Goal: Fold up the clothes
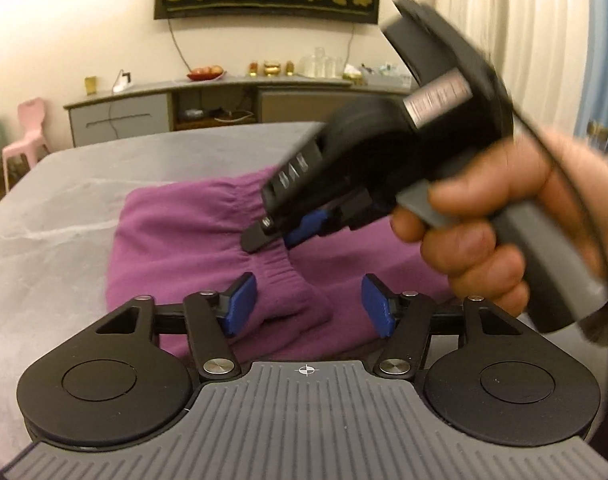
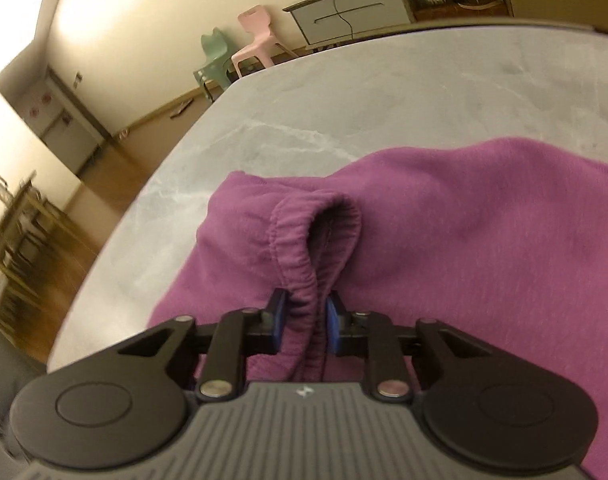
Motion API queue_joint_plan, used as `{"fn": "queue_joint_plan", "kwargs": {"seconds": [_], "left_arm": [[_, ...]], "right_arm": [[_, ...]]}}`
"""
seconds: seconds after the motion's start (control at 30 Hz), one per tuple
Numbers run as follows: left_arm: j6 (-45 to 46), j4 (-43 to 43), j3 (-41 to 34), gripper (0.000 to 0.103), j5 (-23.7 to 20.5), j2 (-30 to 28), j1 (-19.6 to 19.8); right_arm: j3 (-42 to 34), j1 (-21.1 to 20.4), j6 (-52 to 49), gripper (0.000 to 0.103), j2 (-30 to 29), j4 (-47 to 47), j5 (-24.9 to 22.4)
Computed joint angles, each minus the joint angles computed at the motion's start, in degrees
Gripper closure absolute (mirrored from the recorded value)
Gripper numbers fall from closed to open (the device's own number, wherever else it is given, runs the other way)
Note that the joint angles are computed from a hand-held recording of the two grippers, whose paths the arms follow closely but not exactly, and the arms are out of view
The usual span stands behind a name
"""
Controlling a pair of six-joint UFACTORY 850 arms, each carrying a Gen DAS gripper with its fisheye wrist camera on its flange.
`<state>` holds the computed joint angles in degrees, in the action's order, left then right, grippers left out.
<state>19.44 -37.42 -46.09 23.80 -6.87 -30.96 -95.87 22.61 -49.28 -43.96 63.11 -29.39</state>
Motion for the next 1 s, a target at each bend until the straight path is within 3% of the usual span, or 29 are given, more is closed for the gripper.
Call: {"fn": "queue_joint_plan", "kwargs": {"seconds": [0.07, 0.1, 0.2, 0.3, 0.33, 0.4, 0.47, 0.53, 0.63, 0.73, 0.9, 1.0], "left_arm": [[-4.37, 1.72, 1.94, 0.053, 0.00, 2.49, 1.47], [-6.48, 2.48, 2.84, 0.053, -0.06, 3.74, 2.25], [-10.73, 1.98, 6.31, 0.052, 1.62, 7.96, 4.14], [-15.69, 2.81, 9.48, 0.051, 2.85, 10.40, 6.49], [-17.61, 3.07, 9.44, 0.052, 2.27, 10.22, 7.51], [-20.45, 3.06, 9.48, 0.053, 0.86, 10.00, 8.56], [-24.28, 5.39, 9.60, 0.053, -0.22, 9.53, 9.29], [-27.90, 8.72, 9.41, 0.052, -1.28, 8.93, 9.92], [-30.34, 12.08, 9.43, 0.051, -1.49, 8.50, 9.94], [-33.97, 16.04, 7.81, 0.051, -1.09, 5.99, 10.91], [-41.46, 20.80, 7.84, 0.051, -1.48, 5.46, 11.27], [-49.59, 26.50, 8.40, 0.052, -1.16, 5.75, 11.78]], "right_arm": [[0.97, -0.39, 2.79, 0.065, 2.19, -3.91, -0.70], [2.47, -0.12, 2.31, 0.060, 4.20, -3.24, 1.57], [7.08, 0.99, -1.63, 0.060, 10.08, 1.33, 9.75], [7.35, 2.26, -15.80, 0.081, 10.51, 8.31, 9.59], [6.85, 2.70, -17.32, 0.082, 10.50, 7.40, 9.22], [4.49, 4.12, -13.16, 0.092, 7.54, -1.62, 9.25], [3.27, 5.15, -5.02, 0.094, 4.61, -11.83, 11.34], [4.09, 5.77, -3.42, 0.094, 5.02, -15.15, 13.75], [1.15, 5.70, 4.96, 0.089, 4.68, -20.94, 10.07], [-0.56, 6.78, 0.70, 0.087, 4.84, -18.49, 11.58], [-8.84, 7.87, 18.39, 0.089, -2.15, -39.98, 9.03], [-1.80, 7.28, 14.21, 0.087, 3.51, -33.93, 11.93]]}}
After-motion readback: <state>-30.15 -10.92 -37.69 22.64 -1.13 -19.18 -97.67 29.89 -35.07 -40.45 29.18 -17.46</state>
